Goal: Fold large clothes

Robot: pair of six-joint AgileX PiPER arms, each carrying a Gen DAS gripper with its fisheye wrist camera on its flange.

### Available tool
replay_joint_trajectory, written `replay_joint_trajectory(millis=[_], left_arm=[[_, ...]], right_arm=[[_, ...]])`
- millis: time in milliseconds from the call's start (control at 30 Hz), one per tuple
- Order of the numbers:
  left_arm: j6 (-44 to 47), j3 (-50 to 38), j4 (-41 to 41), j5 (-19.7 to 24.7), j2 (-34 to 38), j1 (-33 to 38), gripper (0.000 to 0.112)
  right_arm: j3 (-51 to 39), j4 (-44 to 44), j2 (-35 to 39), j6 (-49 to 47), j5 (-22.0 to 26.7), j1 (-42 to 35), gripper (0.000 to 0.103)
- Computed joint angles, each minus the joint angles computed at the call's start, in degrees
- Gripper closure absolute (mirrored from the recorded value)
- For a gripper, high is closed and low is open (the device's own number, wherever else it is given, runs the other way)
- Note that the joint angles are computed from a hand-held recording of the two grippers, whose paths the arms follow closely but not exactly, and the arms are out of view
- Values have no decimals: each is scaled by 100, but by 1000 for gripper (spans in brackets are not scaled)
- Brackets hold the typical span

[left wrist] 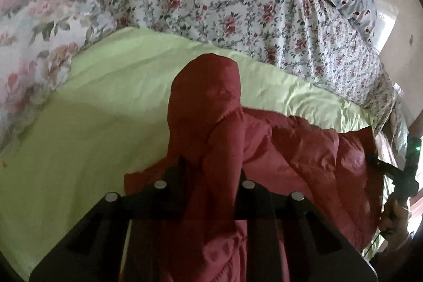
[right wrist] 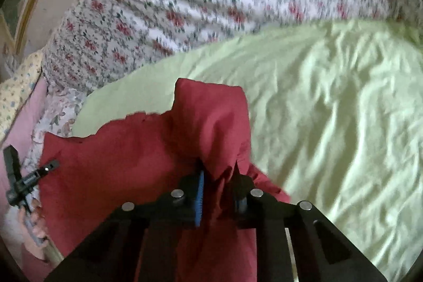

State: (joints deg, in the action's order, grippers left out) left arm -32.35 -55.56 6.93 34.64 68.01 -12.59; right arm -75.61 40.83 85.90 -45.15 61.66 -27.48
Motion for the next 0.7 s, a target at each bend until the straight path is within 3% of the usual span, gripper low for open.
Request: replay_joint_trajectory(millis=[200,333,433,700], left_arm=[[-113,-732,273,102,975,102,94],[372,-812,-340,-70,1517,458,93],[630,-761,-706,-189,1651,630,92],[473,-732,-597,-136,1655,596,85]], right_arm=[[-387,-387,335,827,-482,324,89],[-582,-615,880,1237,-590,483,89],[-622,-610,1074,1368,-570,473,89],[-660,-654,1196,1552,-552,452,87]])
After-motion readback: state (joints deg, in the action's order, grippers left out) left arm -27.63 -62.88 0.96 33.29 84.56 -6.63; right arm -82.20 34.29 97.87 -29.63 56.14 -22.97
